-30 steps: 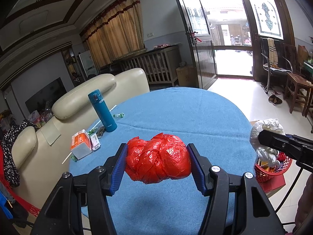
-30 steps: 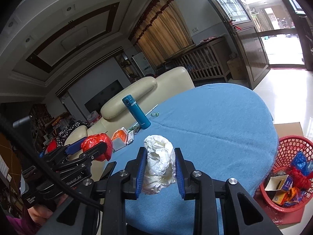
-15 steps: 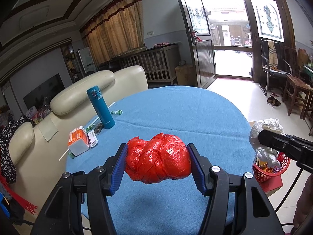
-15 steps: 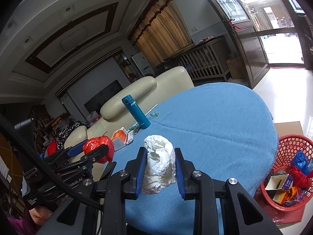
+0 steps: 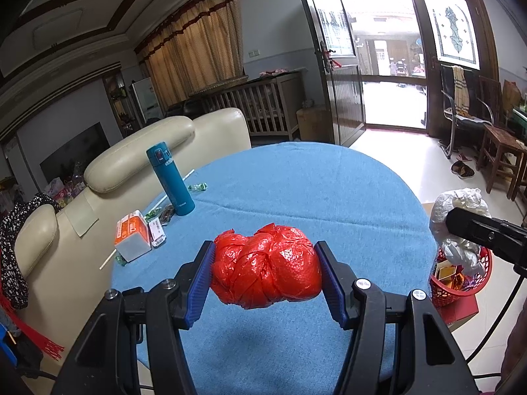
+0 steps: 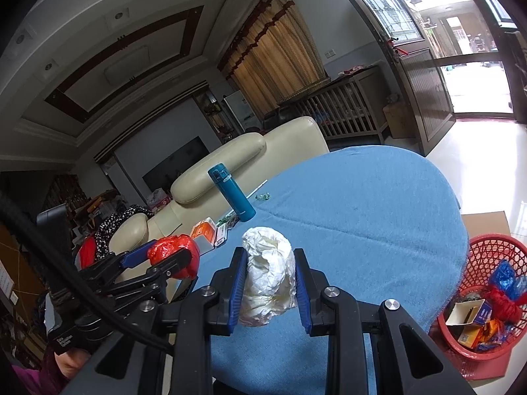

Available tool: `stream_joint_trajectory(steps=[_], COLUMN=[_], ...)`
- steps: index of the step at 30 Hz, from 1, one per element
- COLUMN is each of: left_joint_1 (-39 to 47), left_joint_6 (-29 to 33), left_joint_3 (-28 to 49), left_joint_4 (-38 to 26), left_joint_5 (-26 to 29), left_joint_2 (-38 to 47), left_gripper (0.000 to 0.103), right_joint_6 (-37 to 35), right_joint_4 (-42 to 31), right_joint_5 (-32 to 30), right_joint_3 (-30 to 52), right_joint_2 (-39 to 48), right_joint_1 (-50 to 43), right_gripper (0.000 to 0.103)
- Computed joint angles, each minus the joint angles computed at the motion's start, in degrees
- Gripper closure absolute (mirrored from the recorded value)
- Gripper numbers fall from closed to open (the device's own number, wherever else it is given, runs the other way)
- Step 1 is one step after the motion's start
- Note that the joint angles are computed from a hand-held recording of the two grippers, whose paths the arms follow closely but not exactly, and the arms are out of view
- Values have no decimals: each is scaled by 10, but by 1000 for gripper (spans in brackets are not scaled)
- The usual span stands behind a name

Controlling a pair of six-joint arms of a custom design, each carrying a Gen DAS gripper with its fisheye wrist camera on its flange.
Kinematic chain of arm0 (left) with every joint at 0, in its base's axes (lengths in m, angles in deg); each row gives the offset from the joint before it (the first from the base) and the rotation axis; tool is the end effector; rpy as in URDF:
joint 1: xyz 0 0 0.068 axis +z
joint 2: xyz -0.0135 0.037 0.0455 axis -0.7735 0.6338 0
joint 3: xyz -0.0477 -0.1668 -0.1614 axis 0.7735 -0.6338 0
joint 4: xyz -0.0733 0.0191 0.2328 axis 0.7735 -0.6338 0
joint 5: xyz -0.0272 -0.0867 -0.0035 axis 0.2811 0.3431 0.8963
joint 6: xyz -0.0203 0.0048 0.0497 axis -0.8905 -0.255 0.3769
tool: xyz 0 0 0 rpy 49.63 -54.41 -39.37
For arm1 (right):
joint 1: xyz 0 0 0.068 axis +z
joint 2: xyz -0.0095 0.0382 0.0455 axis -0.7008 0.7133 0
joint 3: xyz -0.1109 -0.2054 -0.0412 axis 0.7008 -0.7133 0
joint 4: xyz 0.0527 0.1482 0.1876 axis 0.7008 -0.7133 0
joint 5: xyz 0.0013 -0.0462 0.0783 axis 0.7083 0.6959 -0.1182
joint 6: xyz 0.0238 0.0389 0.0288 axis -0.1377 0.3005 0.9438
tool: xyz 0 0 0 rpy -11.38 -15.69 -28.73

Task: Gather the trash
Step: 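Carry the red bag and white tissue toward the red basket with both grippers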

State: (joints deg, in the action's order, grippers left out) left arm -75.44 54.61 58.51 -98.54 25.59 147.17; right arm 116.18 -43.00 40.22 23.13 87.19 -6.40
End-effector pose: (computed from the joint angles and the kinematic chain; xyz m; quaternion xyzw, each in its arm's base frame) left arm 0.3553 -0.1598 0.3122 0.2485 0.8443 -0.0075 0.4748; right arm 0.2415 0.1723 0.2458 0.1205 0.8203 0.2140 0.5166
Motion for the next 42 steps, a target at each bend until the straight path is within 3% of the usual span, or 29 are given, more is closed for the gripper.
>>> stream_joint_trajectory(steps=[9, 27, 42], left_joint_1=[-12, -73, -143], left_joint_6=[2, 15, 42], left_joint_3=[35, 67, 239], left_joint_4=[-15, -29, -97], left_joint_5=[-2, -38, -55], left_joint_2=[42, 82, 205], left_gripper=[41, 41, 41], right_joint_6=[16, 40, 67], right_joint_4=[4, 7, -39], right_joint_5=[-20, -8, -41], right_joint_3=[-8, -107, -215], right_joint_2=[16, -84, -242], right_joint_1=[-20, -60, -173], right_gripper=[73, 73, 73])
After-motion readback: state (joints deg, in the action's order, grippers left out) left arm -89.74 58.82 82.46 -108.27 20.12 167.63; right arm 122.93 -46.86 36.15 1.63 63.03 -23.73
